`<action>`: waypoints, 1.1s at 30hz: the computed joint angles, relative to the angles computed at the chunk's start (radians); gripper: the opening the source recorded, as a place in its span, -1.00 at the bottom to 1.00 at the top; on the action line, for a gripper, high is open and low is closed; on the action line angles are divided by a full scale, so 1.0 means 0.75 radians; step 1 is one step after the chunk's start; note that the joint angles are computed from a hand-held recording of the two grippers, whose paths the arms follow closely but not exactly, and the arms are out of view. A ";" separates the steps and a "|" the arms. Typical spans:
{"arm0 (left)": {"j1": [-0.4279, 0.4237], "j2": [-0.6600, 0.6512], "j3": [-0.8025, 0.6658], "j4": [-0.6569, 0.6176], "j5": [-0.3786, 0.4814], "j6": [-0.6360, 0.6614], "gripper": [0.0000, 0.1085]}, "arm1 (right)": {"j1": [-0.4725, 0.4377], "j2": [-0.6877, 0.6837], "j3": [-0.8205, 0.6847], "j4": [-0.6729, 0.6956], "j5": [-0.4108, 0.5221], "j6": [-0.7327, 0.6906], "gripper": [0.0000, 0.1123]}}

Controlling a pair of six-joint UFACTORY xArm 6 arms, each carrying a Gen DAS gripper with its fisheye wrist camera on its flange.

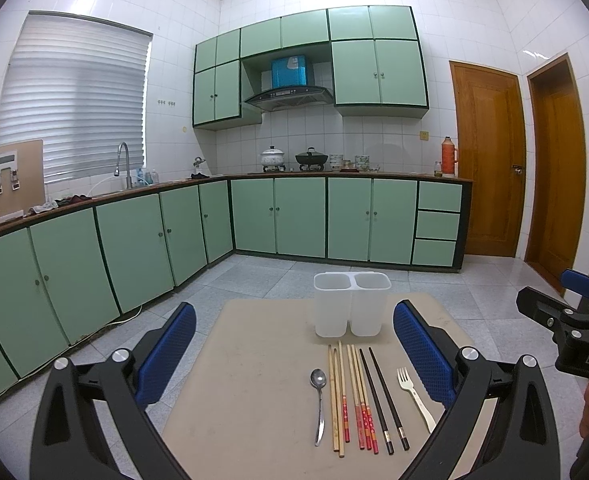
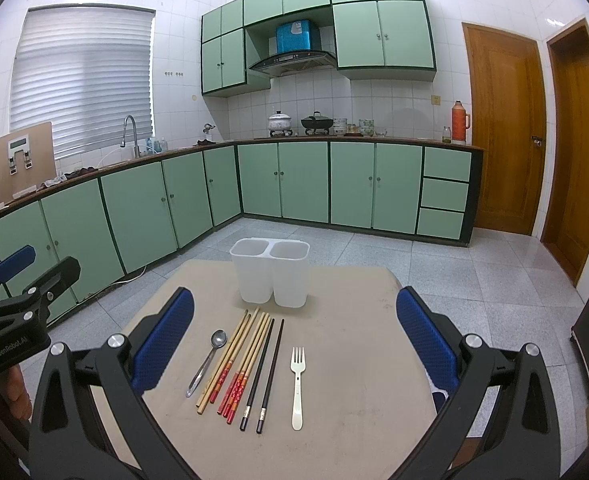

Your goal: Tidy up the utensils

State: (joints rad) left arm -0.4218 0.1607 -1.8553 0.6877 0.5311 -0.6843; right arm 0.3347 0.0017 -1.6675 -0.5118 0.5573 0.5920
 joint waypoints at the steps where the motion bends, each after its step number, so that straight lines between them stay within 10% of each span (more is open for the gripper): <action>1: -0.002 0.000 0.004 0.009 -0.003 -0.009 0.79 | 0.000 0.000 0.000 -0.001 0.001 0.000 0.75; 18: 0.019 0.030 0.015 -0.006 -0.013 -0.003 0.79 | -0.012 0.018 0.012 0.011 0.001 -0.002 0.75; 33: 0.084 0.369 -0.304 -0.265 0.242 0.246 0.79 | -0.047 0.313 -0.235 0.188 0.193 -0.138 0.75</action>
